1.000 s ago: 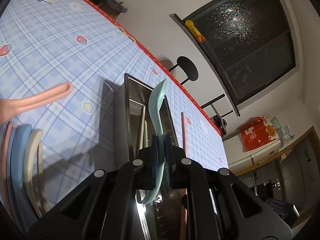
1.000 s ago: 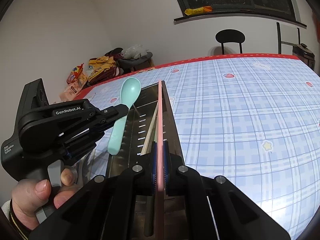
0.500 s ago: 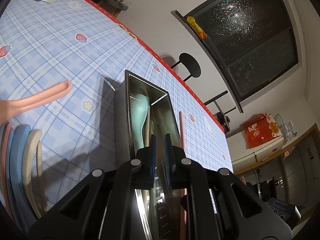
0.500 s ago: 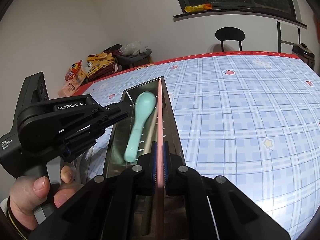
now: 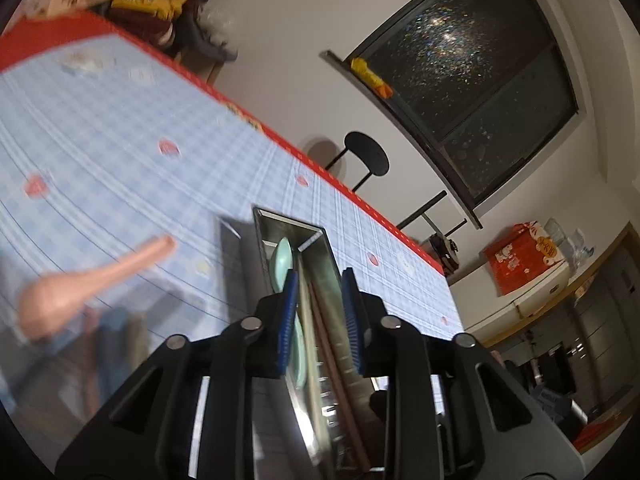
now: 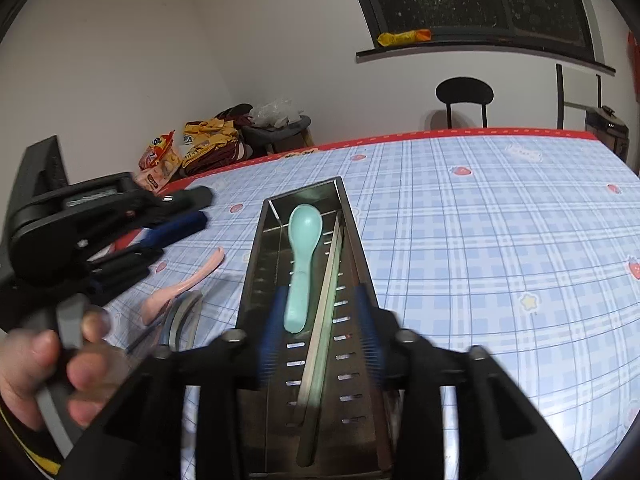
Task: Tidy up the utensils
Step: 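Lower the pink chopstick and mint spoon into the tray and open both grippers, then move the right gripper to the beige chopstick while the left gripper approaches the blue chopstick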
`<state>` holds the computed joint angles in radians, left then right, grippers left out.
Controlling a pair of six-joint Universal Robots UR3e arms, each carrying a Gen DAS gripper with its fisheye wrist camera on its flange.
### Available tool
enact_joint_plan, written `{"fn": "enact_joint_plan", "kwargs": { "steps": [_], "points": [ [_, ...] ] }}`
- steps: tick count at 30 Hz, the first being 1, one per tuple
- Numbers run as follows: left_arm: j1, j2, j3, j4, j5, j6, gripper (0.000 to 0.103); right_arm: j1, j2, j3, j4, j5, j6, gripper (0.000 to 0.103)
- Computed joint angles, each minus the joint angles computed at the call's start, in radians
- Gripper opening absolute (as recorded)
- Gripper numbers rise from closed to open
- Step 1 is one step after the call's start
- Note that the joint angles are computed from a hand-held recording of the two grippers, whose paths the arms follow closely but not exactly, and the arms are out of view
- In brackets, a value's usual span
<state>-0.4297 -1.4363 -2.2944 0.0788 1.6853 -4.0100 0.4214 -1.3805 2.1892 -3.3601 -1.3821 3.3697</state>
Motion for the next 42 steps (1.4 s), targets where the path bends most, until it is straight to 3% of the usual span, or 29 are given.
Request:
{"fn": "enact_joint_plan", "kwargs": {
  "steps": [2, 5, 6, 8, 11, 14, 17, 22, 25, 30, 31, 33, 34, 36, 38, 42],
  "points": [
    [-0.014, 0.066, -0.016, -0.049, 0.037, 0.031, 0.038, 0.014, 0.004, 0.006, -0.035, -0.016, 0.008, 0.074],
    [-0.021, 0.213, -0.056, -0.154, 0.09, 0.094, 0.057, 0.03, 0.006, 0.022, -0.091, -0.037, 0.006, 0.094],
    [-0.022, 0.275, -0.075, -0.196, 0.109, 0.116, 0.061, 0.04, 0.008, 0.023, -0.103, -0.051, 0.006, 0.096],
    [-0.037, 0.382, -0.093, -0.288, 0.159, 0.144, 0.083, 0.06, 0.015, 0.014, -0.114, -0.07, 0.0, 0.097],
    [-0.069, 0.564, -0.123, -0.438, 0.242, 0.191, 0.095, 0.097, 0.032, -0.001, -0.135, -0.1, -0.022, 0.097],
    [-0.112, 0.709, -0.143, -0.578, 0.323, 0.225, 0.096, 0.147, 0.045, -0.016, -0.155, -0.143, -0.053, 0.097],
    [-0.177, 0.885, -0.154, -0.794, 0.428, 0.221, 0.097, 0.183, 0.046, -0.006, -0.211, -0.157, -0.066, 0.097],
    [-0.249, 1.075, -0.142, -1.087, 0.507, 0.22, 0.097, 0.239, 0.008, 0.018, -0.201, -0.157, -0.03, 0.097],
    [-0.393, 1.064, -0.144, -1.184, 0.609, 0.139, 0.097, 0.288, -0.017, 0.019, -0.149, -0.17, -0.028, 0.097],
    [-0.468, 1.092, -0.198, -1.212, 0.591, 0.147, 0.097, 0.4, -0.054, -0.01, 0.024, -0.242, -0.029, 0.097],
    [-0.509, 1.065, -0.206, -1.197, 0.608, 0.127, 0.097, 0.409, -0.06, -0.005, 0.044, -0.235, -0.034, 0.096],
    [-0.547, 1.037, -0.221, -1.17, 0.611, 0.136, 0.097, 0.441, -0.059, -0.015, 0.101, -0.246, -0.038, 0.081],
    [-0.566, 1.022, -0.226, -1.158, 0.617, 0.135, 0.097, 0.459, -0.053, -0.029, 0.14, -0.256, -0.039, 0.068],
    [-0.591, 0.989, -0.24, -1.12, 0.625, 0.152, 0.097, 0.481, -0.033, -0.054, 0.188, -0.263, -0.035, 0.06],
    [-0.61, 0.965, -0.25, -1.088, 0.63, 0.159, 0.097, 0.503, -0.009, -0.083, 0.235, -0.282, -0.038, 0.045],
    [-0.542, 1.011, -0.289, -1.042, 0.575, 0.239, 0.097, 0.518, 0.027, -0.15, 0.326, -0.309, -0.031, 0.032]
  ]
}}
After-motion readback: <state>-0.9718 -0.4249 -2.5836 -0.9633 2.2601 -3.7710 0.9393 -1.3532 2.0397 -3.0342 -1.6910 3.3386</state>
